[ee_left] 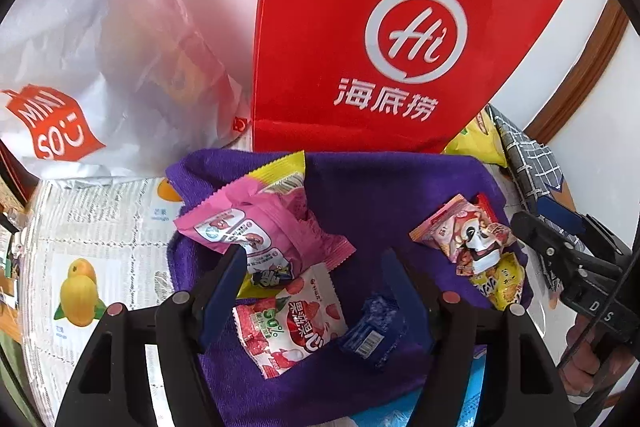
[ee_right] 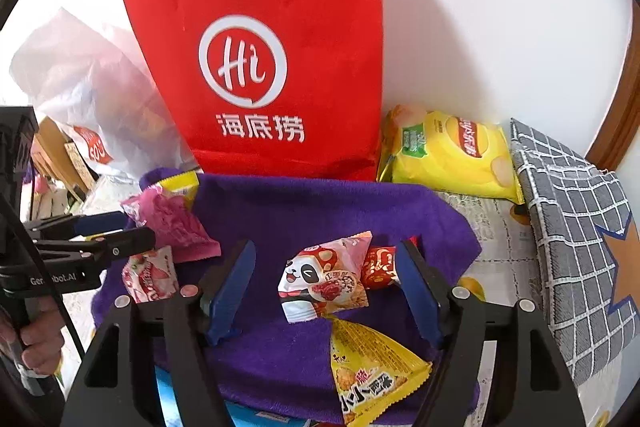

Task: Organize snacks
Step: 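Move both open grippers away from the towel toward the remaining snacks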

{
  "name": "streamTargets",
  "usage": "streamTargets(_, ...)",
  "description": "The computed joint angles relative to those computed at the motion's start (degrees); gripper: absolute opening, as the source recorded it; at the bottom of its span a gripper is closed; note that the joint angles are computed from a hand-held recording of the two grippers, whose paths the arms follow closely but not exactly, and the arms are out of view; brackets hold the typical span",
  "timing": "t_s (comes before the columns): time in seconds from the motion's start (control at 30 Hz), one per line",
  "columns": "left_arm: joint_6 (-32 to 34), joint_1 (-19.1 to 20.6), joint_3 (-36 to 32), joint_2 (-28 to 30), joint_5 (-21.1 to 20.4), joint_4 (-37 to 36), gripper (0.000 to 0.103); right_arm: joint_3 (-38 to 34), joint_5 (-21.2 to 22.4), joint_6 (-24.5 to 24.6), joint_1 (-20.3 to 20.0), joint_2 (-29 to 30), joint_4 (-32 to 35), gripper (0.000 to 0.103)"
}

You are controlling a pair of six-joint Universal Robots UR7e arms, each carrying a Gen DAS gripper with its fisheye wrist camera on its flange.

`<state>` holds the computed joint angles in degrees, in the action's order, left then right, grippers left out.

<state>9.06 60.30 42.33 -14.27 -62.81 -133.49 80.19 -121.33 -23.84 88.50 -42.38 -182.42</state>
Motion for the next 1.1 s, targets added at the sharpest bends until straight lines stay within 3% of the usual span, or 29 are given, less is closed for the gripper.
streamTargets(0.07, 0.3, -0.3, 1.5, -1.0, -0.2, -1.4, 0.07, 0.9, -1.5, 0.6, 0.5, -0.4, -1.7, 0.082)
streamTargets(0.3, 0.7, -1.4, 7.9, -5.0, -2.0, -6.4, 0.07, 8.1, -7.4, 2.2, 2.2, -4.9, -4.9, 0.083)
streamTargets(0.57, 2.1, -3.9, 20.0, -11.3, -0.1, -13.9, 0.07, 20.6, -6.8, 6.7, 2.4, -11.7, -11.9, 0.083)
streamTargets(0.7, 3.0, -5.0, 28.0, -15.7, 1.0, -18.5, 0.07, 24.5, -8.8, 7.0, 2.7, -12.6, -16.6, 0.083)
streamTargets(0.9, 1.3, -5.6, 36.6, -21.6, 0.9, -19.7, 0.07, 30.1, -10.1, 7.2, 3.8, -14.3, -15.4, 0.079)
streamTargets(1.1, -0.8, -6.1, 43.5, -25.6, 3.0, -22.2, 0.07, 35.3, -9.8, 6.7, 4.8, -14.3, -19.0, 0.076)
